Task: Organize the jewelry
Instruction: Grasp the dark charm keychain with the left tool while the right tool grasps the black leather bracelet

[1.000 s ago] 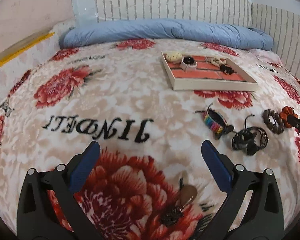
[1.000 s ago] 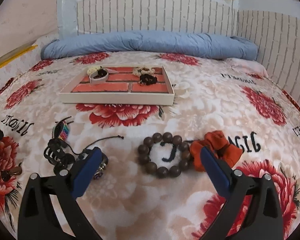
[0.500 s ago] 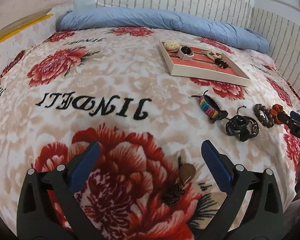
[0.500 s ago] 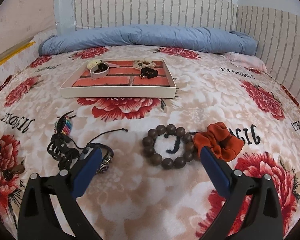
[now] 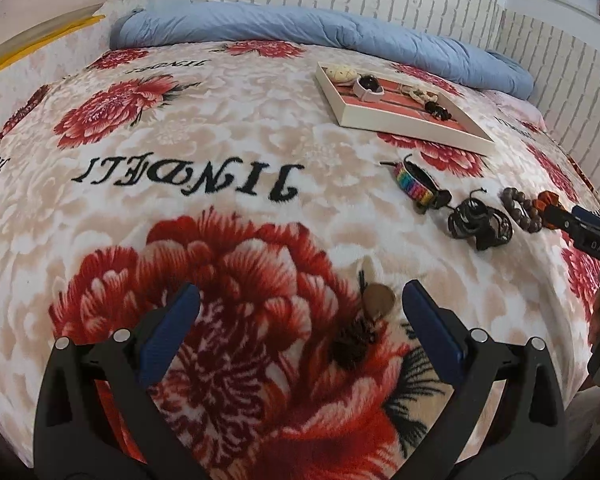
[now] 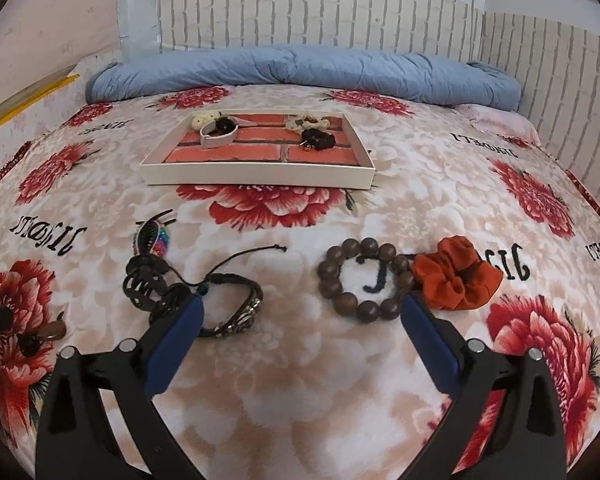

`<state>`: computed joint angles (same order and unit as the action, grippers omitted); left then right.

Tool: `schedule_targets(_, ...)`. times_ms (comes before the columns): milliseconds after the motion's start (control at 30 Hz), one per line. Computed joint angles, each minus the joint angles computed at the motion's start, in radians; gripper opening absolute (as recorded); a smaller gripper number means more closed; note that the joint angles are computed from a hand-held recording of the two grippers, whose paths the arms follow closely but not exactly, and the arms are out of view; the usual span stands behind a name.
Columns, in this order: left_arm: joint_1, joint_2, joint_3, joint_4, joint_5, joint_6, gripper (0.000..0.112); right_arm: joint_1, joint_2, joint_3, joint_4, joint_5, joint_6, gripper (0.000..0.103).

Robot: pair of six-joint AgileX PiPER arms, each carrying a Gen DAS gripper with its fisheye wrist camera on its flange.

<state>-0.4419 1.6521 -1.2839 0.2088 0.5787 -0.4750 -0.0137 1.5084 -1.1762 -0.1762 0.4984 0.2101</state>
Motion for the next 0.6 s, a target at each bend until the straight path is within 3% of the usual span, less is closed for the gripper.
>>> schedule_targets(200,-0.018,-0.036,0.072,0.055,-0.030,-0.038,0.097,0.035,-0.009,0.034,-0.070,-0.003,0.067,0.096)
schedule_targets(333,-0.012,-0.060,0.111,0.008,-0.057,-0.018,0.095,0.032,0.005,0.031,-0.043,0.004,0.050,0.096)
schedule_targets(600,-0.073,-0.061,0.130,0.134,-0.089,-0.108,0.093,0.011,0.082,-0.025,0.013,0.015,0.015,0.096)
